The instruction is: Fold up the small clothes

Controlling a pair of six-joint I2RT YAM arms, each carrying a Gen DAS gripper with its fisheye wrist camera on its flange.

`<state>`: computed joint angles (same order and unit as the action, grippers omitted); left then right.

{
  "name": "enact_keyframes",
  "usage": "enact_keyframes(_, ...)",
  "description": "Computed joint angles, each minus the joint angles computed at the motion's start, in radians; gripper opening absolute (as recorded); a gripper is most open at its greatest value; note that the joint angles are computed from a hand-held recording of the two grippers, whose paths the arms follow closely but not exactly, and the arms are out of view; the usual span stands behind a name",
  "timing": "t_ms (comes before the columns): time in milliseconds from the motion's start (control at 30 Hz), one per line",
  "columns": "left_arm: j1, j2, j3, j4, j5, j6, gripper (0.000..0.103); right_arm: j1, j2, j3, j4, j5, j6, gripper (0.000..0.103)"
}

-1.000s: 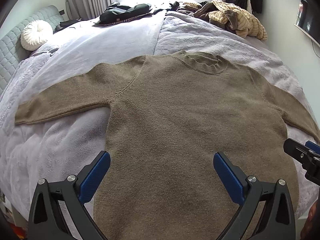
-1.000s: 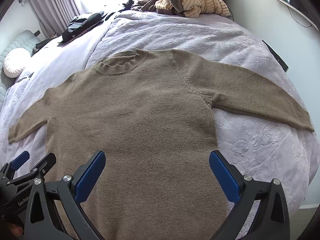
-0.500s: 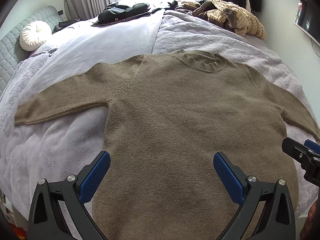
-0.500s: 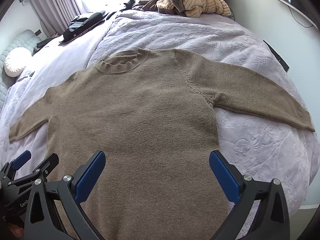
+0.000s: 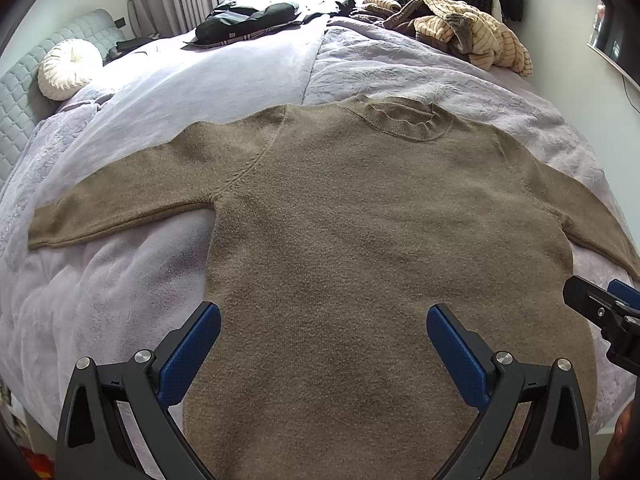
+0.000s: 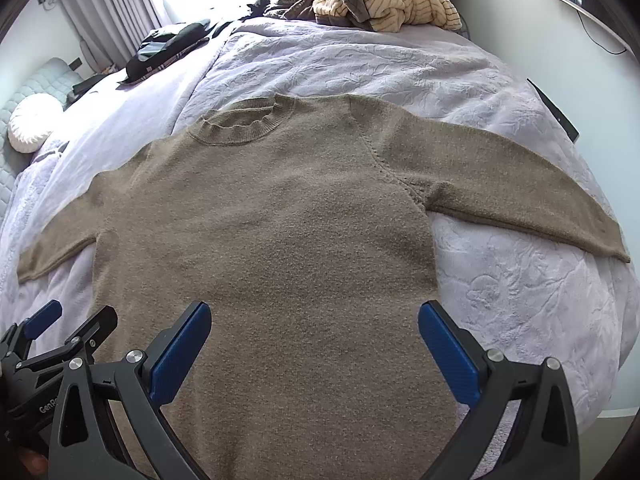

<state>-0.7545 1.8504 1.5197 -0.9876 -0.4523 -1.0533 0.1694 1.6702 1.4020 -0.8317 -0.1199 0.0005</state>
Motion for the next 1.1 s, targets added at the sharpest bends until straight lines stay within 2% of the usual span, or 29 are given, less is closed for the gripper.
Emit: enact_keyframes(1100, 0.014, 0.032, 0.038, -0.012, 0.038, 0.022, 0.103, 0.021, 0.011, 0.013, 0.006, 0.066, -0.041, 0.103)
